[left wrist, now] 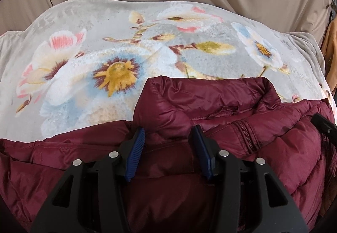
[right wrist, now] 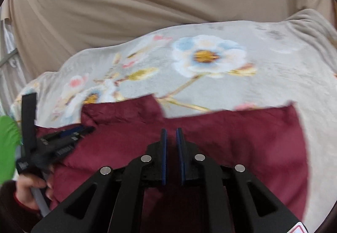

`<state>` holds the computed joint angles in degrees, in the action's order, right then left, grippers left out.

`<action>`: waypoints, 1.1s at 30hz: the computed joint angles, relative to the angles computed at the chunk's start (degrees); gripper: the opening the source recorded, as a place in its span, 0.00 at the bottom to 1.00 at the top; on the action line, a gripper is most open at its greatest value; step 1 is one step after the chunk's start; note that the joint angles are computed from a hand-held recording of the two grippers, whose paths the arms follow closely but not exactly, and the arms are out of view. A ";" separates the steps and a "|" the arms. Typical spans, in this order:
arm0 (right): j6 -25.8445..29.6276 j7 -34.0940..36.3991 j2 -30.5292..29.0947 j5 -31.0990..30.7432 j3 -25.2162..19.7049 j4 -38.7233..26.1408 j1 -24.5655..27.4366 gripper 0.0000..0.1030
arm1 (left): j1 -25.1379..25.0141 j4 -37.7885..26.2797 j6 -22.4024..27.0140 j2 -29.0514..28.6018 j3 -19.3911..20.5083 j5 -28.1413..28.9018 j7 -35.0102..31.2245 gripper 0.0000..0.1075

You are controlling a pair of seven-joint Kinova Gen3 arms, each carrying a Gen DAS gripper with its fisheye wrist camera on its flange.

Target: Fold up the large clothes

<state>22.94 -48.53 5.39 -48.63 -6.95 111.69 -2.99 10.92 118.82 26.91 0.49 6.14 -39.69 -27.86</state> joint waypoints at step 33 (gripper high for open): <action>4.53 7.91 3.52 -9.15 -11.65 2.61 19.65 0.00 | -21.09 19.68 -8.29 -22.55 7.64 14.22 -12.23 0.54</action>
<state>27.46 -40.62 8.91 -57.79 -18.60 114.30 16.66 -10.17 138.50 18.62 -22.06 13.78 -25.46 -40.09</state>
